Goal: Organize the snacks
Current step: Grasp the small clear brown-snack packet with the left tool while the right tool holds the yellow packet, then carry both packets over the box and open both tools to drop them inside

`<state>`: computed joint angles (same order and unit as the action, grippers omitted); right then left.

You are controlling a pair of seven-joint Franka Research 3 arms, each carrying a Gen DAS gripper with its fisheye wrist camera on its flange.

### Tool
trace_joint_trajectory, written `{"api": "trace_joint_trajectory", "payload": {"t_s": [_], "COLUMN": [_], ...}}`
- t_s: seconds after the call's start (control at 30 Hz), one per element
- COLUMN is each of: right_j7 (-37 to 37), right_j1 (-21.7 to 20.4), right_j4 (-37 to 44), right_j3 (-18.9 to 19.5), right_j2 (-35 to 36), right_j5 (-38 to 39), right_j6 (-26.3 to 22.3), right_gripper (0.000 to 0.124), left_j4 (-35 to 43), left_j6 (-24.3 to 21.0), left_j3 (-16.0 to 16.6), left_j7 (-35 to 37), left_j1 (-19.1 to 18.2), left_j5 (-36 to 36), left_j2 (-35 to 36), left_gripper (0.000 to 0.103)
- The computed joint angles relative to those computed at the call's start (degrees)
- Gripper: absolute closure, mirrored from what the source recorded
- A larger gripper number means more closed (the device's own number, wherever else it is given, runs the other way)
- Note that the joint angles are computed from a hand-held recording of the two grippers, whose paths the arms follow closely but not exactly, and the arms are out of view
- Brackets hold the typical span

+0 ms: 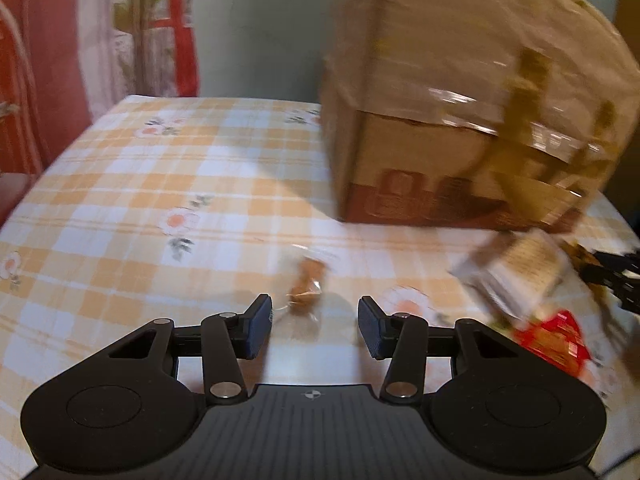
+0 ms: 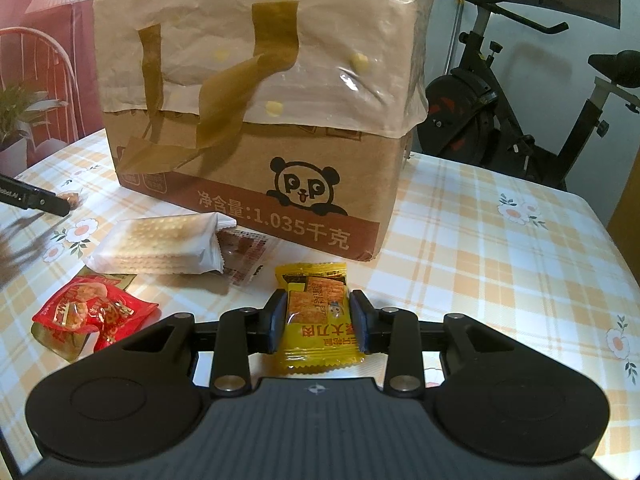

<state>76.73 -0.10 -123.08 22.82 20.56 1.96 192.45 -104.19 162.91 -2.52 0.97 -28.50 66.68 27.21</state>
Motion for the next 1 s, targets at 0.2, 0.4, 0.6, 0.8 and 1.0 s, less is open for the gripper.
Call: {"api": "trace_joint_trajectory", "payload": {"t_s": [0.2, 0.4, 0.6, 0.8, 1.0], "right_j7": [0.1, 0.2, 0.3, 0.5, 0.6], "right_j1": [0.0, -0.1, -0.1, -0.3, -2.0], "right_j4": [0.0, 0.0, -0.1, 0.1, 0.0], "right_j3": [0.0, 0.1, 0.1, 0.3, 2.0], "right_j2": [0.0, 0.0, 0.0, 0.1, 0.3], "right_j5": [-0.1, -0.2, -0.3, -0.4, -1.4], "right_j6": [0.0, 0.0, 0.1, 0.0, 0.0], "right_gripper": [0.088, 0.088, 0.088, 0.088, 0.088], "left_j4": [1.1, 5.1, 4.8, -1.0, -0.2], "left_j6": [-1.3, -4.2, -7.9, -5.0, -5.5], "left_j3": [0.3, -0.5, 1.0, -0.4, -2.2], "left_j7": [-1.9, 1.3, -3.5, -13.5, -15.8], "left_j1": [-1.0, -0.1, -3.0, -3.4, -3.1], "left_j5": [1.4, -3.6, -0.6, 2.7, 7.0], "left_j2": [0.1, 3.1, 2.8, -1.7, -1.7], "left_gripper": [0.053, 0.073, 0.084, 0.084, 0.084]}}
